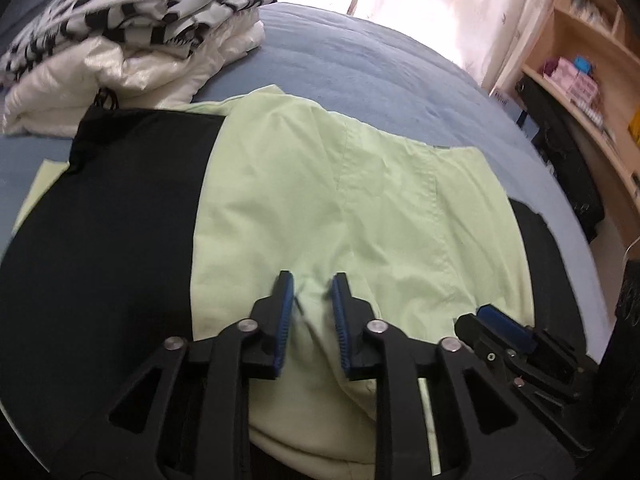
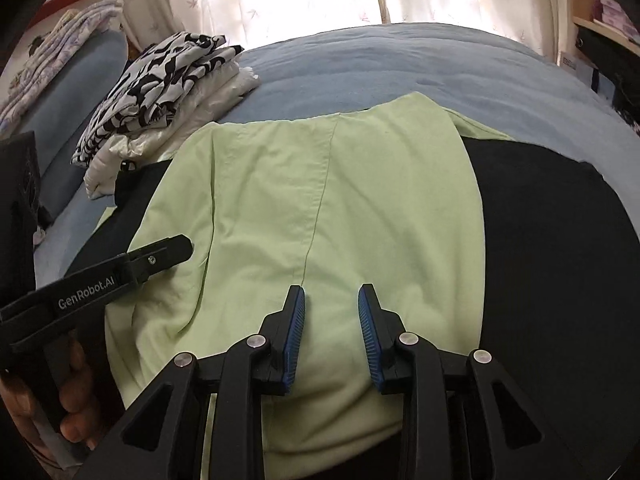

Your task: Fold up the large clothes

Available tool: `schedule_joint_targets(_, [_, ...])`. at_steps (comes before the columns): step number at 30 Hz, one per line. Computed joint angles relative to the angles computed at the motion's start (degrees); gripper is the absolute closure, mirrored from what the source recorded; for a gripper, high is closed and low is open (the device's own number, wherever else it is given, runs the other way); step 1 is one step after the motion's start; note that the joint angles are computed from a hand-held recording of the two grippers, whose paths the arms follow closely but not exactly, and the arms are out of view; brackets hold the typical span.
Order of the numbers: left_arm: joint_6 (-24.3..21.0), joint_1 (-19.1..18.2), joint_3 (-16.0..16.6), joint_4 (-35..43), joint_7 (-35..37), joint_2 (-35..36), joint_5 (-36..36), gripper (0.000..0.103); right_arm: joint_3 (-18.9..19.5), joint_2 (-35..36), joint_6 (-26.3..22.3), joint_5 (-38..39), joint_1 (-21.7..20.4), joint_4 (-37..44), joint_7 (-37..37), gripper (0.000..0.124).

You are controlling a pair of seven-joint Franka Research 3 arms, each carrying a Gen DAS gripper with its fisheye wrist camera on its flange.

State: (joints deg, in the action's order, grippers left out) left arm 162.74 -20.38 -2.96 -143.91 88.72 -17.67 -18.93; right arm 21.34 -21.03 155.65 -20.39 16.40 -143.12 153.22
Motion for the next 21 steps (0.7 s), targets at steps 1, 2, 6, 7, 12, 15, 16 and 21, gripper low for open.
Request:
schedule_joint_targets(1, [-0.52, 0.73, -0.96, -0.12, -0.93, -0.51, 1.52, 0.072, -1.43, -1.53, 0.8, 2.04, 1.43, -1.65, -1.22, 0.09])
schedule_joint_targets(2, [-0.97, 1.95, -2.53, -0.6, -2.93, -1.52, 3.96, 0.063, -2.31, -4.07, 0.57, 3.95, 2.71, -3.76, -2.44, 0.09])
schedule_joint_targets(6, [-3.49, 0.95, -3.0, -3.35, -5.37, -6.59, 6.72, 0.058, -2.62, -7.7, -2.75, 10.31, 4.9, -4.84, -5.17, 0.083])
schedule_joint_targets(7, [-3.78, 0.8, -3.14, -4.23, -6.06, -8.03, 7.47, 0.058, -2.85, -9.25, -2.94, 12.34, 5.84, -5.62, -5.41, 0.08])
schedule_joint_targets(12, [-5.67, 0.64, -3.89, -9.37, -9.56, -18.19, 13.12, 0.058, -0.69, -17.43, -8.26, 17.68, 8.22, -7.3, -4.8, 0.071])
schedule_joint_targets(15, [-7.92, -1.07, -2.4, -11.96, -11.06, -24.85, 13.91, 0.058, 0.92, -21.25, -12.25, 19.59, 9.47, -7.15, -4.61, 0.071])
schedule_joint_targets(16, [-8.8, -1.49, -1.92, -12.69, -11.58, -27.02, 13.99, 0.057, 1.62, -22.33, -13.68, 19.7, 9.66, -6.92, -4.51, 0.071])
schedule_joint_targets(21, [-17.7, -2.42, 0.86, -14.93, -13.74, -39.0, 13.5, 0.055, 5.4, -27.79, -21.56, 19.69, 10.97, -4.32, -2.62, 0.071])
